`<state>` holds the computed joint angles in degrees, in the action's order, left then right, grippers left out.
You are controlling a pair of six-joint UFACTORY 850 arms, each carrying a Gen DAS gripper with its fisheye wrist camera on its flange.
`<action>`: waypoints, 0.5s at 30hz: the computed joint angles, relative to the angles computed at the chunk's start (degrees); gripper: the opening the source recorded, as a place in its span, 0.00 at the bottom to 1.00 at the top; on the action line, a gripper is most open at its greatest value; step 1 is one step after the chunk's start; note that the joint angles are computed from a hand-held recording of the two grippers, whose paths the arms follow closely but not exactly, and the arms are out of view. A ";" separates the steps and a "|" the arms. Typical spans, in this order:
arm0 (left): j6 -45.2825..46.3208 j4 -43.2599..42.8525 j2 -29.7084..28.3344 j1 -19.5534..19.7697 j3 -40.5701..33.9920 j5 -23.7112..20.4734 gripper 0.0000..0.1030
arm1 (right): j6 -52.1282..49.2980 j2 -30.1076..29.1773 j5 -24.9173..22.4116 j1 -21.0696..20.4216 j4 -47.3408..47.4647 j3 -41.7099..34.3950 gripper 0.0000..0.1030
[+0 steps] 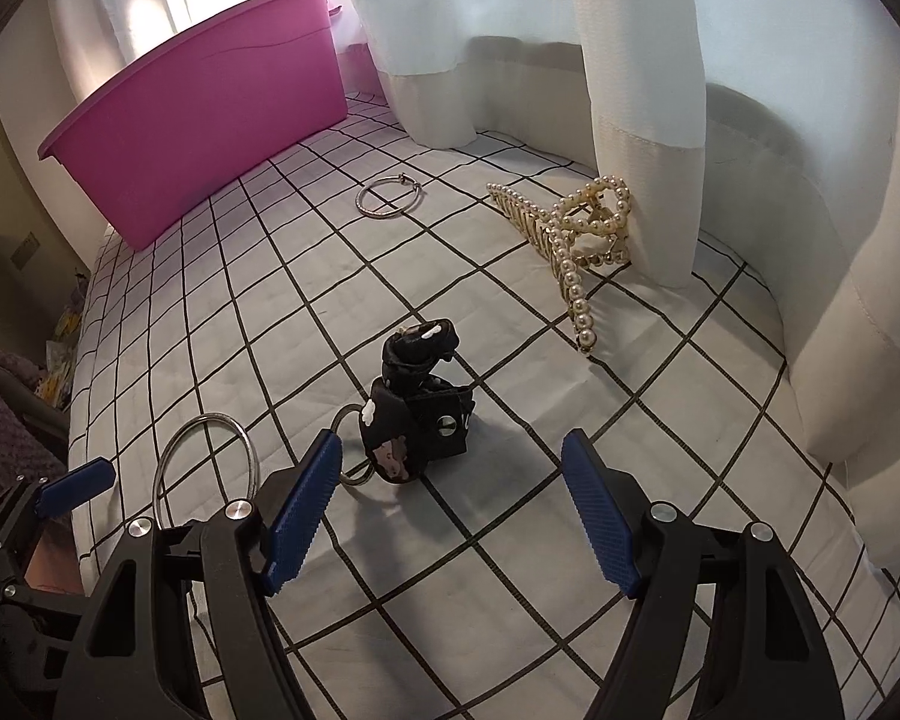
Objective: Organize jewelry
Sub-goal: 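Close the left tool on the large silver bangle while the right tool grips the black charm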
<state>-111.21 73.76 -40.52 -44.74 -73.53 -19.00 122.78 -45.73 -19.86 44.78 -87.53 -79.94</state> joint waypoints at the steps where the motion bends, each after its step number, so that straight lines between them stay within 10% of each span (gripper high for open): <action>1: 0.11 -0.28 -0.20 0.11 -0.14 0.12 0.94 | -1.66 -0.30 -0.44 0.13 1.23 -0.48 0.70; 15: 5.57 -5.51 -2.51 -0.18 -3.44 -3.96 0.95 | -17.41 -3.31 -6.33 1.00 12.46 -5.32 0.70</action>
<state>-105.65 68.25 -43.04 -44.93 -76.97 -22.96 105.36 -49.05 -26.20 45.78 -75.08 -85.27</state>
